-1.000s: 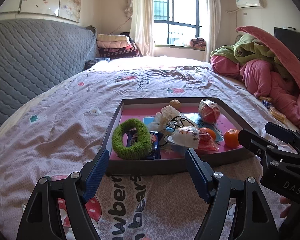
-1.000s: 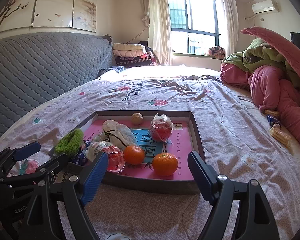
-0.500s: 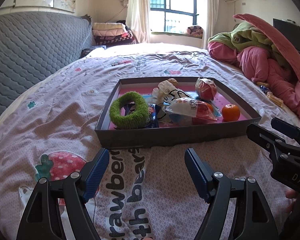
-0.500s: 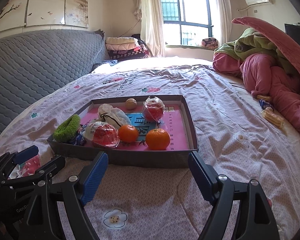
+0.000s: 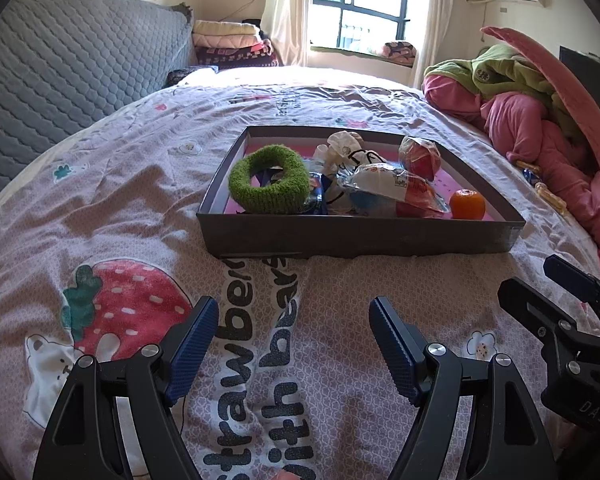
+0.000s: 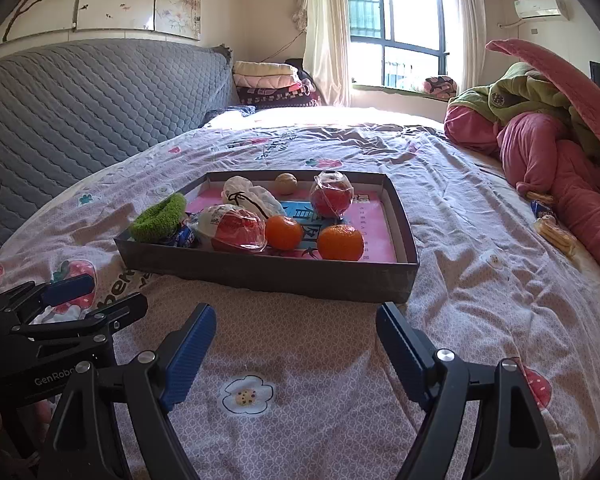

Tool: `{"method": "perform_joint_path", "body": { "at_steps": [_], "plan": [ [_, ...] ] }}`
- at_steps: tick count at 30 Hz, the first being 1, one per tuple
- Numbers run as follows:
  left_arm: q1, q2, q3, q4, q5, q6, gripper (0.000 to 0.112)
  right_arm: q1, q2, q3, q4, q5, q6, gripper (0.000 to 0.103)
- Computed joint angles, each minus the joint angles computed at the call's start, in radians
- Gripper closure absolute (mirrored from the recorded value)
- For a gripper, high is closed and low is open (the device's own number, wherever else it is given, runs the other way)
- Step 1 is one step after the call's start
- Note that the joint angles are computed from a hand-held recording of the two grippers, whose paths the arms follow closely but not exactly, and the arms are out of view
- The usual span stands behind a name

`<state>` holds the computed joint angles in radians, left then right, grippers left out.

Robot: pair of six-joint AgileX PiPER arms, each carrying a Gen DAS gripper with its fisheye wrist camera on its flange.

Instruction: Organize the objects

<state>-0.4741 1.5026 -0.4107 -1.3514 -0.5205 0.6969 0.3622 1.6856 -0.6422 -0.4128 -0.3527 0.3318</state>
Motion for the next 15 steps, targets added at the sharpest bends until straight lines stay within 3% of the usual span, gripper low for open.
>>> {"method": "perform_joint_path", "body": {
  "at_steps": [7,15],
  "plan": [
    [-0.028,0.024,-0.011,-0.057,-0.021,0.037,0.034,-0.018,0.015,0.006,-0.102,0.008,0.104,0.021],
    [-0.046,0.021,-0.007,-0.077,-0.039,0.038,0.034,-0.032,0.037,0.009,-0.08,0.005,0.093,0.021]
  ]
}}
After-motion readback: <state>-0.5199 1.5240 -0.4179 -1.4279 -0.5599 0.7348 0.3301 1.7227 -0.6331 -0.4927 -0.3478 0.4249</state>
